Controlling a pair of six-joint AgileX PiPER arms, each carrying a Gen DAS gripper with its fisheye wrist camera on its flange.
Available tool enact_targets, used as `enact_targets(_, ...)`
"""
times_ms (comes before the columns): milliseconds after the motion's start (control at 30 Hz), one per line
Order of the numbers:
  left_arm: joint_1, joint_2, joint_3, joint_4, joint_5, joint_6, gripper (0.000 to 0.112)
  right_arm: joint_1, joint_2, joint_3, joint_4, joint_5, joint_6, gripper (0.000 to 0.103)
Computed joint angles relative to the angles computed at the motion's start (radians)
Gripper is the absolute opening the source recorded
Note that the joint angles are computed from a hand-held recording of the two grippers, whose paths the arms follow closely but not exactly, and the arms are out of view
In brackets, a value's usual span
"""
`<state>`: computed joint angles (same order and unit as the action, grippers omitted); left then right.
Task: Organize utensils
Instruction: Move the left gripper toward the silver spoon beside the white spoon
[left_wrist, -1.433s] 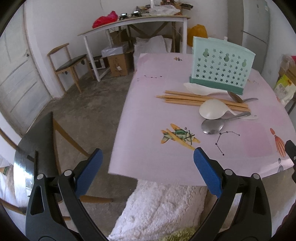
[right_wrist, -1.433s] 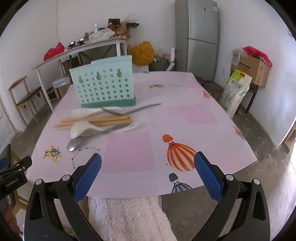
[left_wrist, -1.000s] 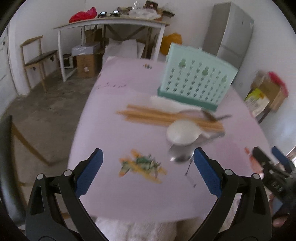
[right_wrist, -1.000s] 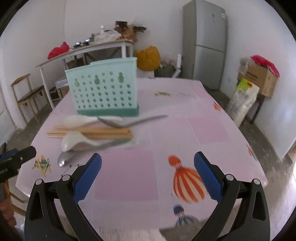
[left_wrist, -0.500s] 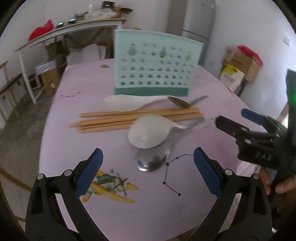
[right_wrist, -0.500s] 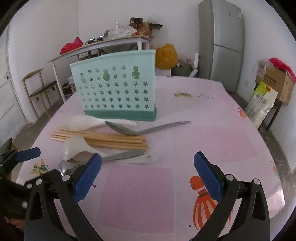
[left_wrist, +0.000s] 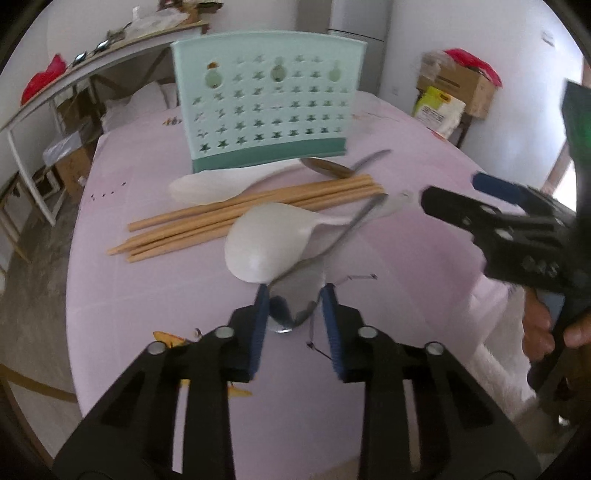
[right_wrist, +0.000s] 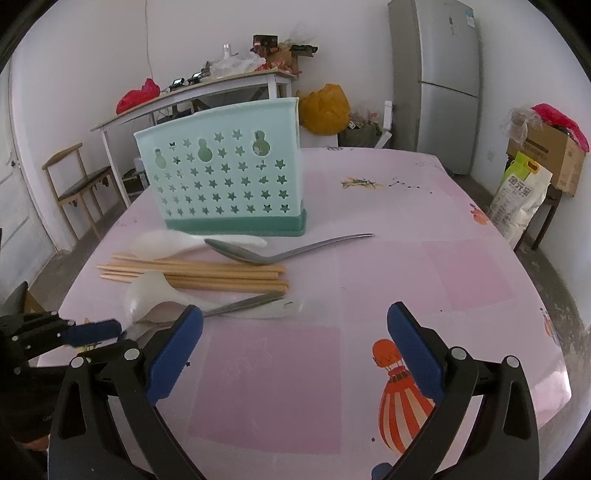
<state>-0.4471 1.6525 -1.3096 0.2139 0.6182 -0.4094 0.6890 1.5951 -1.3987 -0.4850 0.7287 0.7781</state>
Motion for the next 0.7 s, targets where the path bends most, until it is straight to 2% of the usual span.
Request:
enact_targets(33,0.001,-0.013,0.007,-0.037,0.001,0.038,0.013,0.001,-0.004,0.002,-0.003,0.000,0.003,0.097)
enact_targets(100,0.007,-0.032,0.027,-0.091,-0.003,0.075,0.013,0.004,-0.011,0.008,-0.010,0.001,0.009,0.097)
enact_targets(200,0.012,-0.047,0.056,-0.086,-0.024,0.050,0.007,0.011,-0.018,0.009,-0.017,0.005,0.014,0.097)
enact_targets(300,0.033,-0.078,0.086,-0.113,-0.068,0.046,0.006,0.021,-0.024,0.009,-0.026,0.014,0.018,0.097)
enact_targets(367,0.030,-0.092,0.100,-0.079,-0.091,0.017,0.006,0.029,-0.026,0.005,-0.037,0.022,0.022,0.097)
enact_targets(400,0.028,-0.094,0.103,-0.057,-0.099,-0.003,0.013,0.032,-0.026,0.004,-0.040,0.024,0.025,0.097)
enact_targets(433,0.027,-0.089,0.097,-0.049,-0.092,-0.007,0.036,0.035,-0.024,0.001,-0.042,0.028,0.026,0.097)
enact_targets(500,0.012,-0.074,0.090,0.022,-0.082,-0.061,0.057,0.038,-0.020,-0.005,-0.039,0.034,0.025,0.097)
enact_targets(600,0.014,-0.036,0.071,-0.024,-0.083,0.027,0.057,0.046,-0.010,-0.018,-0.037,0.049,0.025,0.097)
enact_targets(667,0.006,-0.008,0.063,-0.011,-0.077,0.028,0.048,0.049,-0.005,-0.022,-0.036,0.054,0.025,0.097)
enact_targets(700,-0.006,-0.004,0.069,0.053,-0.089,-0.008,0.037,0.050,0.000,-0.028,-0.034,0.058,0.020,0.097)
